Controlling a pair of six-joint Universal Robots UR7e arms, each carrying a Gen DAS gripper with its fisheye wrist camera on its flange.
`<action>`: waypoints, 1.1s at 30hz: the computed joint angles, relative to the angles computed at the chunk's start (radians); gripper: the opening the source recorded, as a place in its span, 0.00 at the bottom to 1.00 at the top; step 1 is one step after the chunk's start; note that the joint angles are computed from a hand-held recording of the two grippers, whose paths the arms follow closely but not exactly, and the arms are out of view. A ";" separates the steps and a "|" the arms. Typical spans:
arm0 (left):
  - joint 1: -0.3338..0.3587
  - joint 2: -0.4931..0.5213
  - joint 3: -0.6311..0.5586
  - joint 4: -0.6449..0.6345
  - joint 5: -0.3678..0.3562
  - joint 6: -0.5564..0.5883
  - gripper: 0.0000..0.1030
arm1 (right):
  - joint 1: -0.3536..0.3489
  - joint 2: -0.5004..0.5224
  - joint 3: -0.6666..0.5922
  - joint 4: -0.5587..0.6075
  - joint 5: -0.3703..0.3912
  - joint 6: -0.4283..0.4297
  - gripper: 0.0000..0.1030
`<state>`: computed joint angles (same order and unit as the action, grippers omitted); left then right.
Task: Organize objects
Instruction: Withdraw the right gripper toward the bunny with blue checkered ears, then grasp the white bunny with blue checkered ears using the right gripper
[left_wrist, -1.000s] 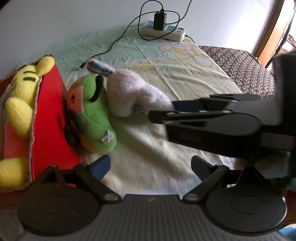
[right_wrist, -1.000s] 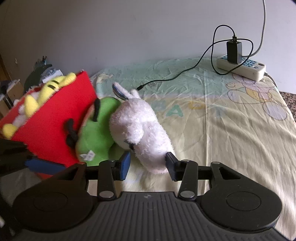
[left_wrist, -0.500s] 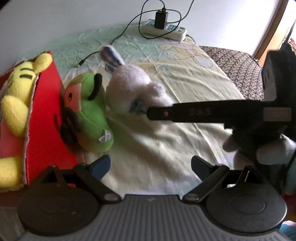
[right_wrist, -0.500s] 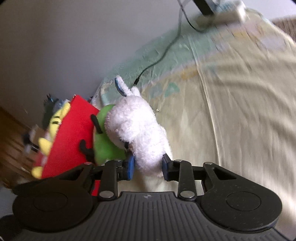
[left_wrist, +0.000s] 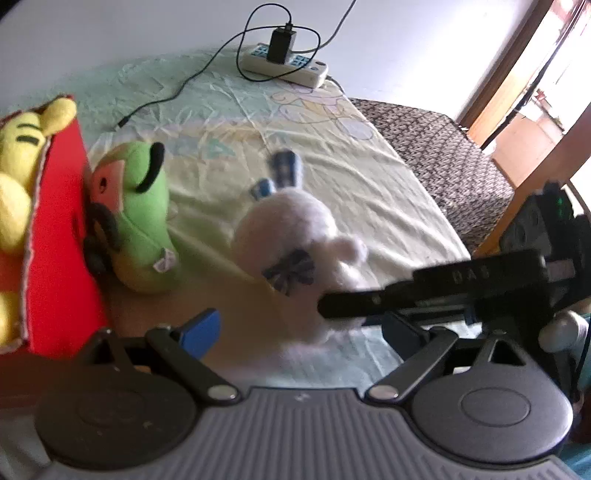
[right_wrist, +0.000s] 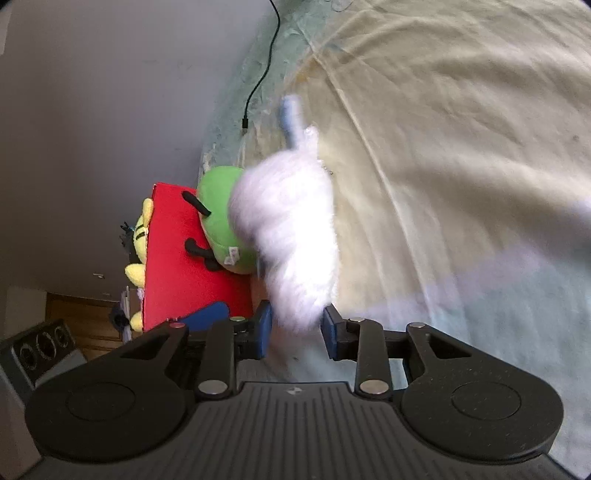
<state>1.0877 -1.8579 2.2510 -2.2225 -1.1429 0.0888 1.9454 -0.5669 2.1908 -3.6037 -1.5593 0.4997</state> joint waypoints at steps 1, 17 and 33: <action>0.006 0.006 -0.004 -0.003 -0.010 0.000 0.92 | 0.006 -0.011 0.003 0.006 -0.021 -0.016 0.35; 0.027 0.129 -0.052 -0.057 -0.065 0.024 0.92 | -0.104 -0.117 0.063 -0.028 0.188 -0.196 0.50; 0.090 0.227 -0.118 -0.041 -0.108 0.030 0.92 | -0.222 -0.149 0.122 -0.211 0.281 -0.151 0.49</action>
